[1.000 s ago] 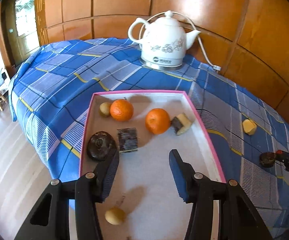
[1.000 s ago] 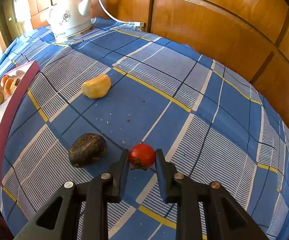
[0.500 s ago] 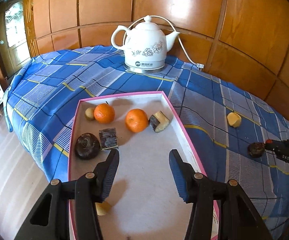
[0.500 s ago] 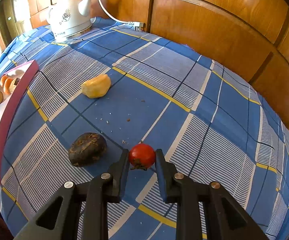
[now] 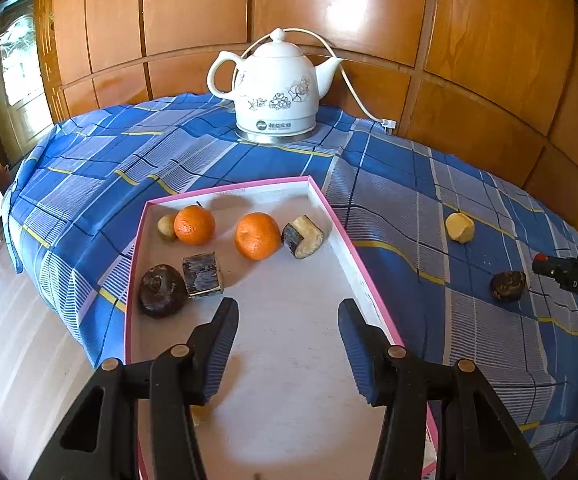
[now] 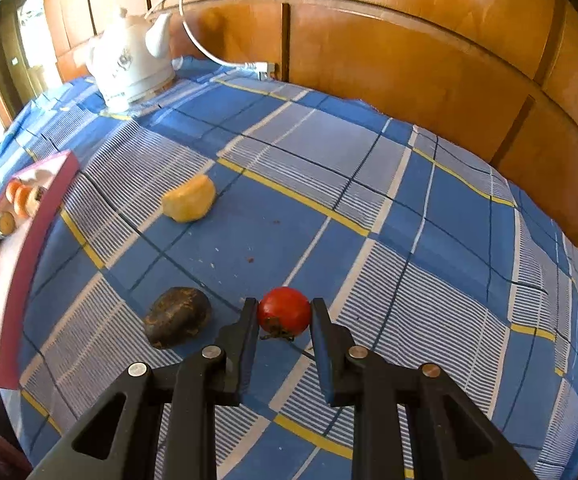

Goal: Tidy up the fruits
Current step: 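Grasp and lift the red tomato with the right tool, then carry the red tomato into the tray and open the right tool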

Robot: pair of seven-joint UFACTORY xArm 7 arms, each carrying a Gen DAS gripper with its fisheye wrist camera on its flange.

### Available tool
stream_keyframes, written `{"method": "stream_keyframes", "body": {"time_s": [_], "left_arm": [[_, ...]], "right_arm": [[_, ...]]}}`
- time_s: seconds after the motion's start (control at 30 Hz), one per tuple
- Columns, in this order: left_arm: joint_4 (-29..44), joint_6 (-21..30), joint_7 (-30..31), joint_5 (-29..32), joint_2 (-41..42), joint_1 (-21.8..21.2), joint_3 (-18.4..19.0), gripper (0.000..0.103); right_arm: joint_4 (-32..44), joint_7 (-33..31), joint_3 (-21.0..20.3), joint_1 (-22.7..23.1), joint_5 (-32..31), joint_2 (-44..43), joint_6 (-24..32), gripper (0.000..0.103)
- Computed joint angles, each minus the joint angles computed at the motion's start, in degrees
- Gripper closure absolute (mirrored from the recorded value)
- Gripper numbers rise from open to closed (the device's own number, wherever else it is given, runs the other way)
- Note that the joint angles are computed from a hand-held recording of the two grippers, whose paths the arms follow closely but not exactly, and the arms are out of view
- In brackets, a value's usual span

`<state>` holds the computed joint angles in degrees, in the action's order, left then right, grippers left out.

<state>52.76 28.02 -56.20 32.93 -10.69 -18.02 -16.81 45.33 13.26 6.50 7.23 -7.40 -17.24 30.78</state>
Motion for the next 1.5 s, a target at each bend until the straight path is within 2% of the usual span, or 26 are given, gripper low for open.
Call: {"method": "stream_keyframes", "body": {"time_s": [0.73, 0.83, 1.1, 1.5], "left_arm": [[-1.1, -0.9, 0.3, -0.6, -0.9, 0.5, 0.0, 0.05], [-1.3, -1.1, 0.4, -0.4, -1.0, 0.7, -0.1, 0.05], [-2.4, -2.5, 0.9, -1.8, -1.7, 1.4, 0.4, 0.05], [-6.3, -4.5, -0.9, -1.9, -6.3, 5.2, 0.0, 0.05]], "right_arm": [[-0.9, -5.9, -1.1, 3.1, 7.2, -0.5, -1.1, 0.077], [-0.9, -9.6, -3.0, 5.1, 12.2, -0.6, -1.0, 0.077], [1.1, -11.4, -0.7, 7.0, 13.6, -0.5, 0.4, 0.077], [9.8, -15.5, 3.0, 15.6, 21.7, 7.1, -1.6, 0.077]]}}
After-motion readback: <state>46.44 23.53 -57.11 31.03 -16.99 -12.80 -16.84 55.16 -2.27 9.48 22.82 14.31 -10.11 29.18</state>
